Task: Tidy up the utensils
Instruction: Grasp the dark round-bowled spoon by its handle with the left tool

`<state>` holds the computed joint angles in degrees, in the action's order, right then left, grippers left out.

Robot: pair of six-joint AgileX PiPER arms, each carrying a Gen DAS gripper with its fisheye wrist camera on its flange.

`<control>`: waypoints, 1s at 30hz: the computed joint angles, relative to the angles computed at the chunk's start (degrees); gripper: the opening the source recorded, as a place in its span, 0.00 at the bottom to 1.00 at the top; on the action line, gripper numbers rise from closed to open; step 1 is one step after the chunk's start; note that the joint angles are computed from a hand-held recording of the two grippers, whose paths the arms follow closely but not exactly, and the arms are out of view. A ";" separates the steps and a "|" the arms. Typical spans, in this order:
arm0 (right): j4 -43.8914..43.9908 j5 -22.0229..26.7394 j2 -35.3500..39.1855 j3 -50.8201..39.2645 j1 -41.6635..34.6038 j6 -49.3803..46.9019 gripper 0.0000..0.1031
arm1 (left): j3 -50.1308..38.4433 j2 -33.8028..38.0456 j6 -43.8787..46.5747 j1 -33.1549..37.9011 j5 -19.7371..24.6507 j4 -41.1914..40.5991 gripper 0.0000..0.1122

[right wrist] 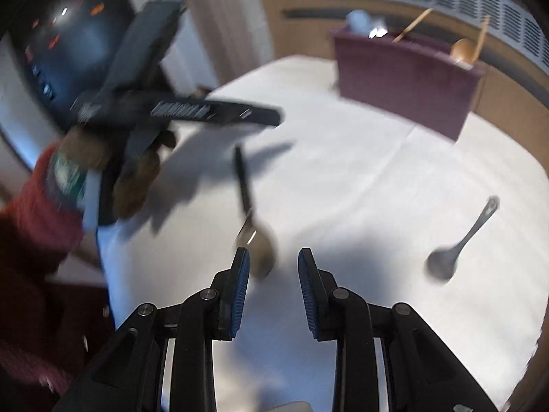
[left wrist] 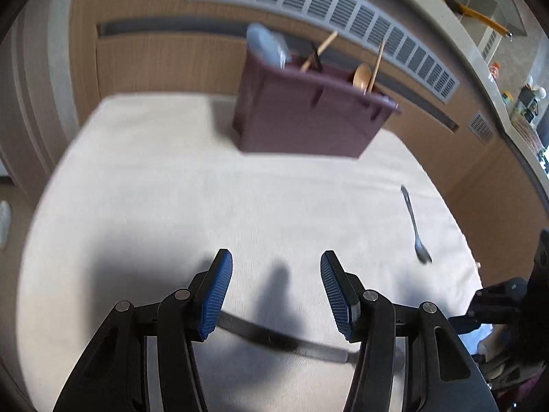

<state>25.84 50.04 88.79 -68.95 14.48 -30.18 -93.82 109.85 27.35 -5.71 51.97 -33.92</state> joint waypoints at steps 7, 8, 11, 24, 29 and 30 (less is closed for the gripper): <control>-5.06 -4.55 -2.02 1.51 -8.80 9.54 0.27 | 1.68 0.23 4.92 4.63 8.82 -4.70 0.48; -5.50 -5.81 -1.41 1.51 -10.12 11.51 0.27 | 3.18 -0.85 5.92 5.25 9.54 -5.12 0.48; -8.30 -8.48 3.27 -1.03 -13.59 20.75 0.28 | 8.78 -5.10 8.78 6.36 10.97 -5.12 0.49; -31.86 -11.09 12.77 -9.12 -3.84 37.38 0.45 | 16.00 -15.37 11.36 -8.67 5.30 7.37 0.49; -22.56 -11.60 5.48 -0.89 -8.17 26.63 0.45 | 12.00 -11.75 8.39 -18.30 0.91 19.19 0.49; -21.98 -11.58 4.64 0.03 -8.72 25.80 0.45 | 10.94 -10.79 6.97 -19.19 0.42 21.23 0.49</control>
